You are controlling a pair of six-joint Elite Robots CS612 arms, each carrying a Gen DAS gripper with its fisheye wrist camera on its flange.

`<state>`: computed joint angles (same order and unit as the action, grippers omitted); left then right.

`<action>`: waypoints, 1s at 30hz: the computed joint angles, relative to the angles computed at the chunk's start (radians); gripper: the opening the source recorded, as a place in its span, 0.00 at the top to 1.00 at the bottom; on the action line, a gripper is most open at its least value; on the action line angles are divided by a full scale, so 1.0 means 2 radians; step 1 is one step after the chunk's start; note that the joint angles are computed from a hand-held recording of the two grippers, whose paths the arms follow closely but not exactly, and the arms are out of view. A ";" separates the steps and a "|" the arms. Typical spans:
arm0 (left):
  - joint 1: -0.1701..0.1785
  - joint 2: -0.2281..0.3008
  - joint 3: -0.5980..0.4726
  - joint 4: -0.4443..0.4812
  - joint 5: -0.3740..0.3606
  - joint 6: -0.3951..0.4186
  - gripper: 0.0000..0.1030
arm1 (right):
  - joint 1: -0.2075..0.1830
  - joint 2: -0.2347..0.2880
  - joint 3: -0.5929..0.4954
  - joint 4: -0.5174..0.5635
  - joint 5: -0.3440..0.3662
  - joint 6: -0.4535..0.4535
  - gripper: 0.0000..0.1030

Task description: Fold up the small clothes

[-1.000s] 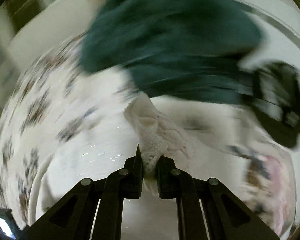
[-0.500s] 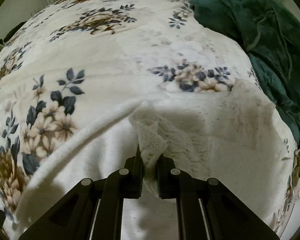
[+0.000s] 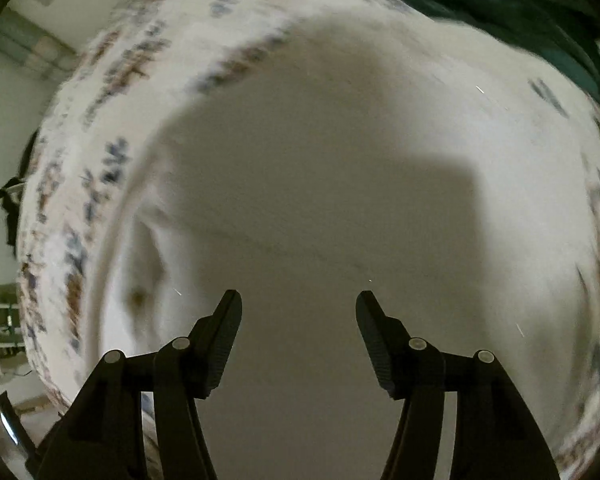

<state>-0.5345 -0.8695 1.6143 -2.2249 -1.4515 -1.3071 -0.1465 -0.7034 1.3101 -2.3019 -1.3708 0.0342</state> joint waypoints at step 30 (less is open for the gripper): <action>0.096 0.014 0.086 -0.344 -0.043 -0.048 0.35 | -0.034 -0.037 0.092 -0.007 -0.021 0.018 0.40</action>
